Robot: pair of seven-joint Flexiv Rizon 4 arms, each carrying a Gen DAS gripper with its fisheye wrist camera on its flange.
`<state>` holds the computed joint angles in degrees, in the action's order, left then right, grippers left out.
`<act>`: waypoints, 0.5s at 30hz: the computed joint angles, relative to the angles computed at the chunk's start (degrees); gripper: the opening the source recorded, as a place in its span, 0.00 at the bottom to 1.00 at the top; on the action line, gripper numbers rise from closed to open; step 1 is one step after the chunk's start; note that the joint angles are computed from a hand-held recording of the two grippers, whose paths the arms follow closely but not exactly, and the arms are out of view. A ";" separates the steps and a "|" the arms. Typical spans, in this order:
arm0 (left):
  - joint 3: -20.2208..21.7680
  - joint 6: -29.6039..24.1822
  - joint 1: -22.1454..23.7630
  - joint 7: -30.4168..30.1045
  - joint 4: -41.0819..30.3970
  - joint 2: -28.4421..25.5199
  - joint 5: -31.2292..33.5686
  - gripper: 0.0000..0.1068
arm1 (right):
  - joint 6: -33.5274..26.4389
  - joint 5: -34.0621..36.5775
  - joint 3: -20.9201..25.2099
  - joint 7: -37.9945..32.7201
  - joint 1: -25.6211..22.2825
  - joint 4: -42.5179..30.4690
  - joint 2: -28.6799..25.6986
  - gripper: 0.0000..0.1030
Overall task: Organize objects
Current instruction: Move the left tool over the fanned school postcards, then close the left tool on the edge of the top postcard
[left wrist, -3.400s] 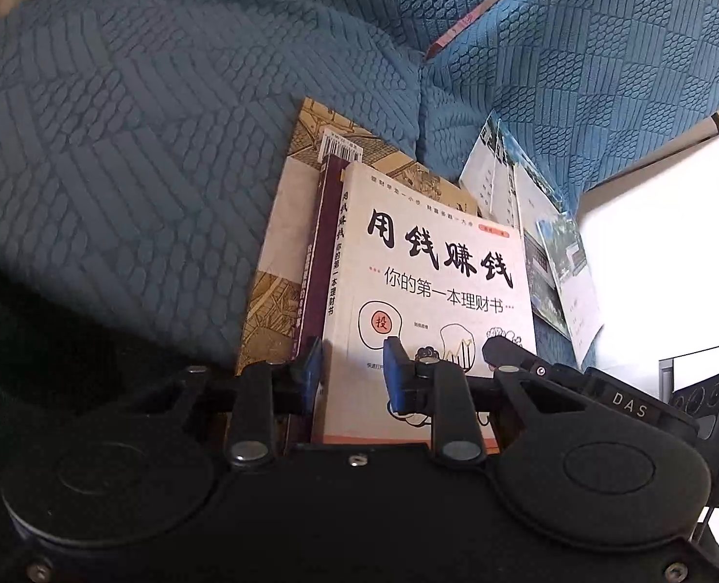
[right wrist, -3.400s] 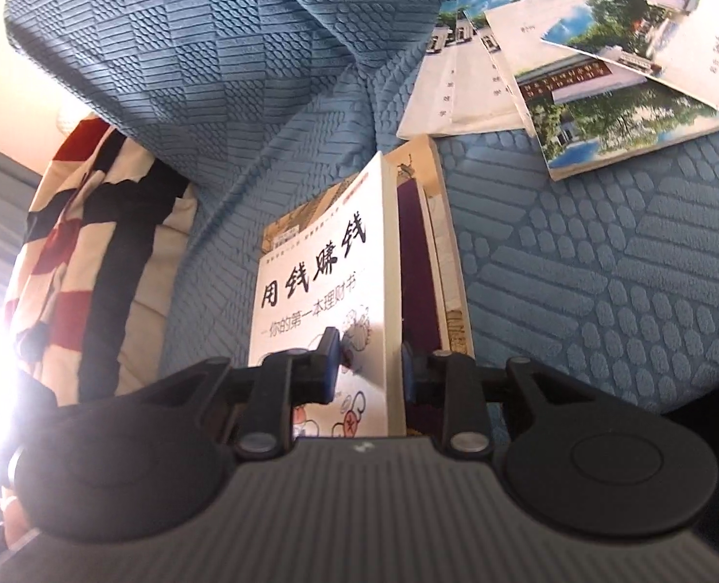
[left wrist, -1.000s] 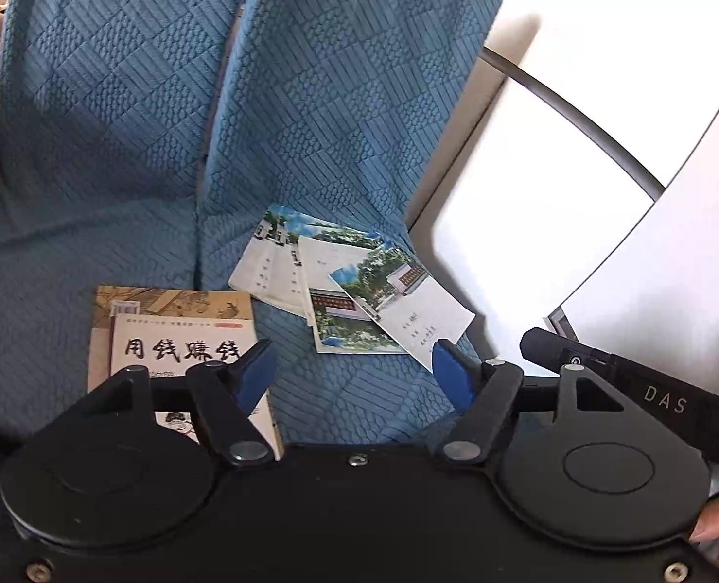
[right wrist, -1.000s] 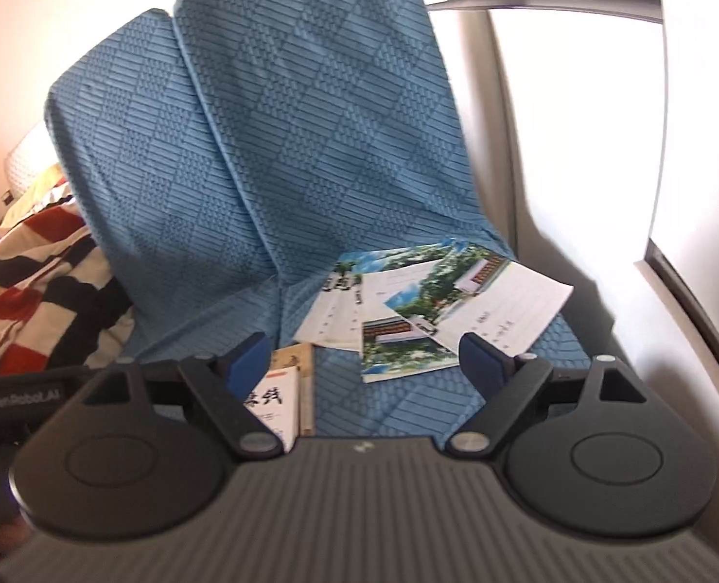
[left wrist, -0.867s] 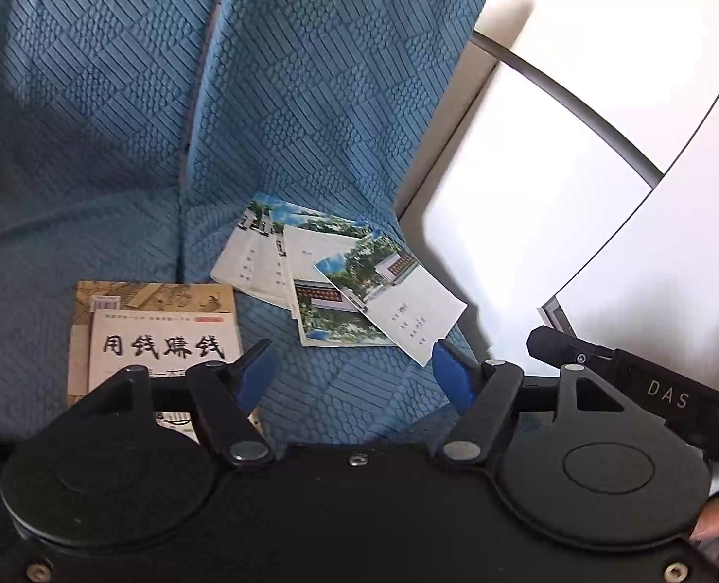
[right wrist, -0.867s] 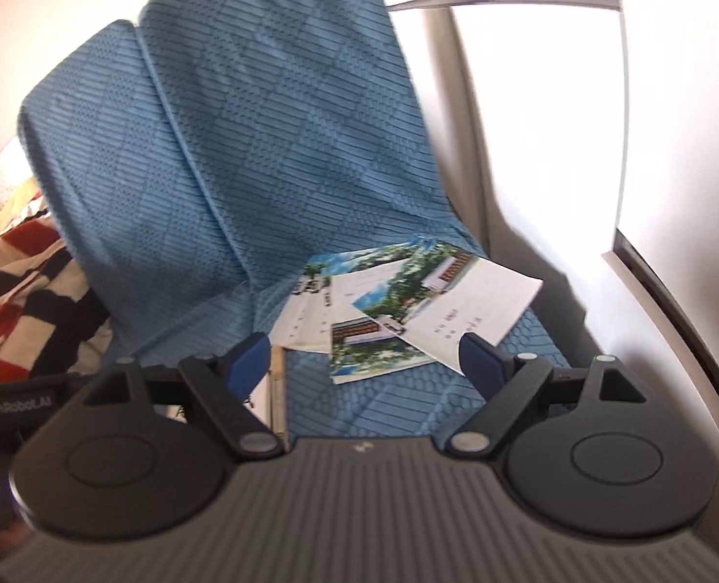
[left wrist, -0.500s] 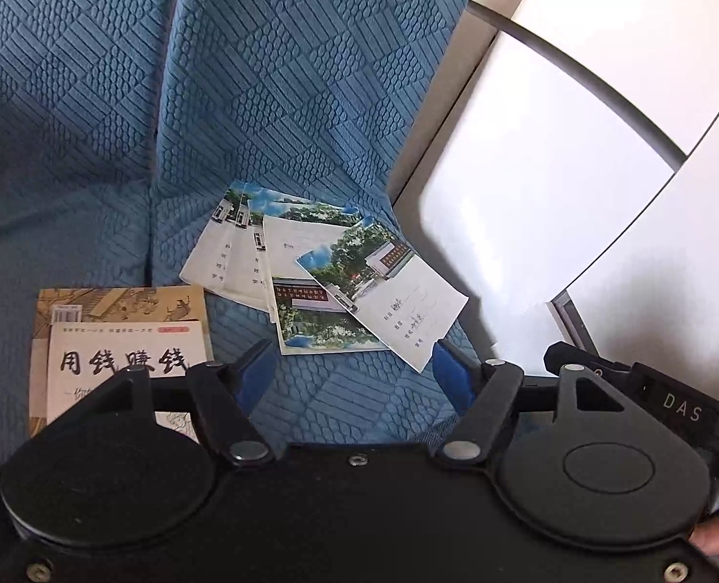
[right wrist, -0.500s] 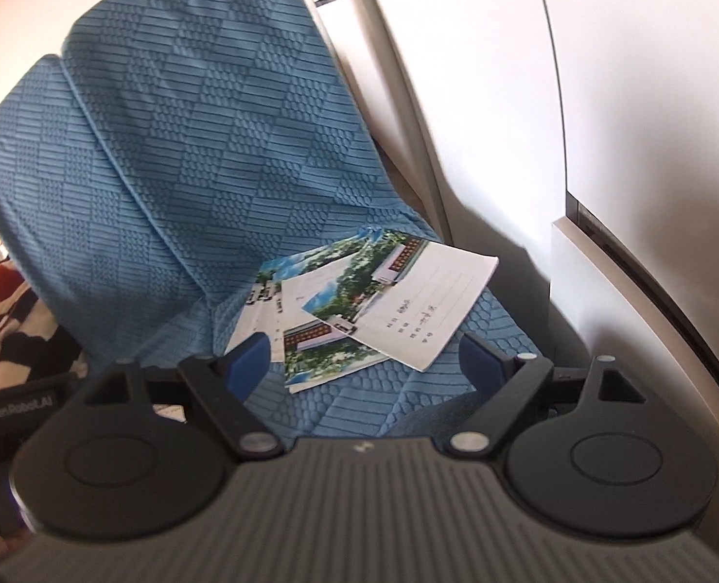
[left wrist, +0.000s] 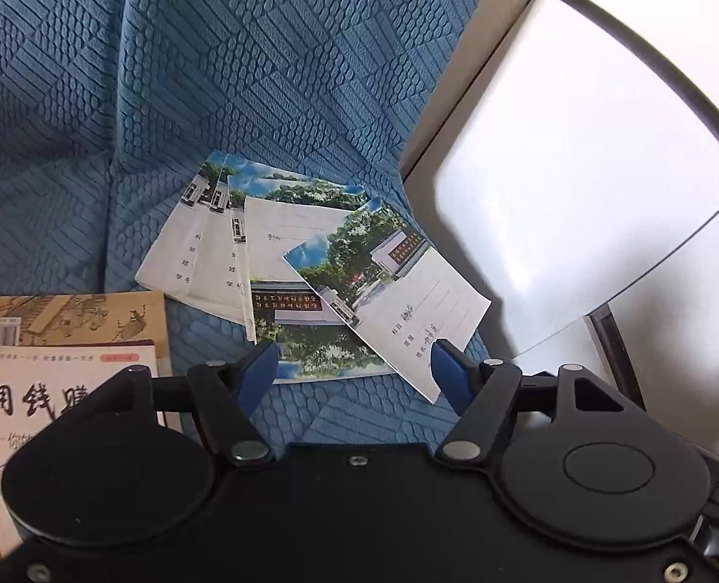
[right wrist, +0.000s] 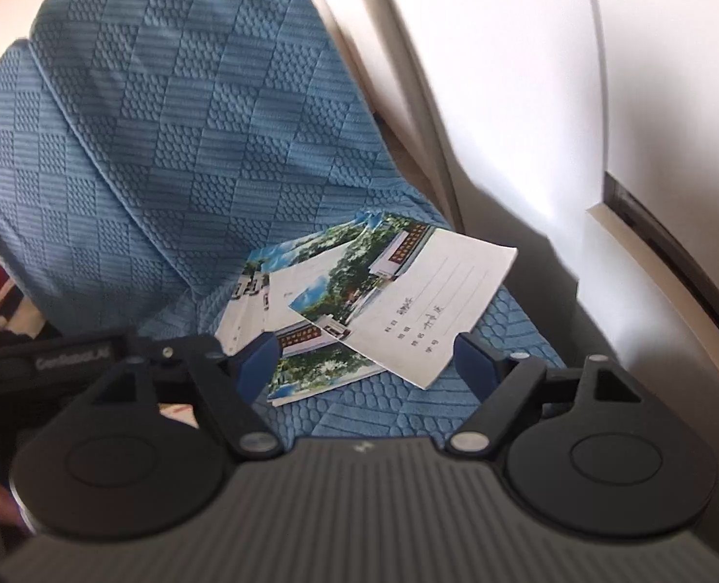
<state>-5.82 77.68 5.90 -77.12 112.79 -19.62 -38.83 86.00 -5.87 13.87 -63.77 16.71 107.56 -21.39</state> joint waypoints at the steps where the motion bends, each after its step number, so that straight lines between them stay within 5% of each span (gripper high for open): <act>1: -0.03 -0.49 0.21 -0.01 -0.88 -0.86 0.03 0.62 | -0.74 -0.19 0.61 -0.96 -0.34 -0.93 -0.77 0.78; 8: -1.70 -5.35 2.73 1.53 -7.02 -6.57 -1.41 0.48 | -6.25 -1.83 2.38 -9.44 -0.74 -7.01 -5.99 0.74; 12: -1.65 -8.07 3.46 1.33 -10.62 -9.81 -1.33 0.39 | -12.33 -2.84 1.91 -13.99 0.36 -11.10 -9.02 0.61; 15: -1.05 -9.98 3.56 -0.20 -13.13 -12.00 -0.34 0.39 | -15.71 -4.10 -0.27 -15.47 2.23 -13.04 -10.57 0.61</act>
